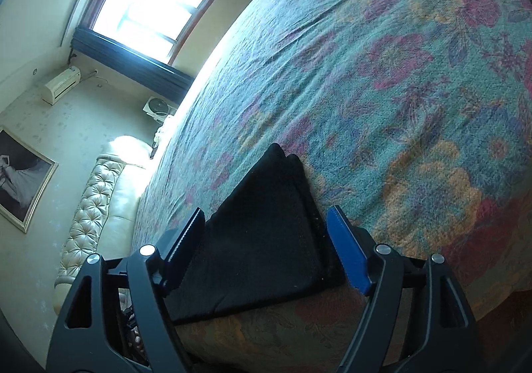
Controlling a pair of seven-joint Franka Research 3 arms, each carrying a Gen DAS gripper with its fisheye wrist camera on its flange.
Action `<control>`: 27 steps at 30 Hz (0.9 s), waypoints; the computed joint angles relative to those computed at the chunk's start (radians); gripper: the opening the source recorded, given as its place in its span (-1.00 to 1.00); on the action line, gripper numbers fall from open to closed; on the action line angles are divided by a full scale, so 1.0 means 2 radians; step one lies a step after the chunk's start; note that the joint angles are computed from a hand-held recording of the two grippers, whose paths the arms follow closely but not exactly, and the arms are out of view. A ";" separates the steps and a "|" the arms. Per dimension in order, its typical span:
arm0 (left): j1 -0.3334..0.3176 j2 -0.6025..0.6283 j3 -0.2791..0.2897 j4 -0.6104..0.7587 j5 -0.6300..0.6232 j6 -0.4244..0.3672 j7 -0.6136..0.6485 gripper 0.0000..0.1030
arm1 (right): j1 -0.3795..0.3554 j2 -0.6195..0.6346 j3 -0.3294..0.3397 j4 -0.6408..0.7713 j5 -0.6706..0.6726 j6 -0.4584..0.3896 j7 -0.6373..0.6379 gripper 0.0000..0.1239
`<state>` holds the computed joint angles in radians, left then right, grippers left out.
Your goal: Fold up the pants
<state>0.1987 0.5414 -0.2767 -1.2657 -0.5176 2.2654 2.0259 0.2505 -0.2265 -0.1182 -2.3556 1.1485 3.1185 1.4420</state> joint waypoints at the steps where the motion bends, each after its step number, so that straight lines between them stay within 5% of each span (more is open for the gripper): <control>1: 0.006 0.010 -0.002 0.013 -0.005 -0.013 0.005 0.63 | 0.000 0.012 -0.009 0.012 0.002 -0.017 -0.008 0.22; 3: 0.020 0.024 -0.013 0.027 -0.027 -0.030 0.021 0.63 | 0.002 0.031 -0.032 0.035 0.041 -0.071 -0.053 0.22; 5: 0.022 0.026 -0.018 0.026 -0.036 -0.029 0.036 0.64 | -0.023 0.044 -0.019 0.040 0.009 -0.094 -0.025 0.22; 8: 0.019 0.023 -0.019 0.018 -0.037 -0.026 0.065 0.74 | -0.035 0.053 -0.018 0.057 0.076 -0.132 -0.089 0.32; 10: 0.015 0.022 -0.017 0.013 -0.036 -0.019 0.076 0.76 | -0.046 0.059 -0.023 0.069 0.143 -0.194 -0.151 0.33; 12: 0.019 0.022 -0.017 0.009 -0.042 -0.017 0.087 0.77 | -0.061 0.068 -0.016 0.081 0.119 -0.235 -0.144 0.35; 14: 0.024 0.021 -0.020 0.003 -0.054 -0.015 0.092 0.78 | -0.075 0.073 -0.006 0.087 0.097 -0.249 -0.133 0.36; 19: 0.032 0.029 -0.026 0.009 -0.077 -0.027 0.113 0.78 | -0.100 0.084 0.006 0.097 0.176 -0.243 -0.184 0.36; 25: 0.031 0.045 -0.023 0.037 -0.078 -0.062 0.108 0.85 | -0.120 0.102 0.011 0.121 0.113 -0.365 -0.179 0.36; 27: 0.031 0.056 -0.023 0.057 -0.077 -0.078 0.101 0.89 | -0.123 0.101 0.015 0.122 0.084 -0.372 -0.166 0.36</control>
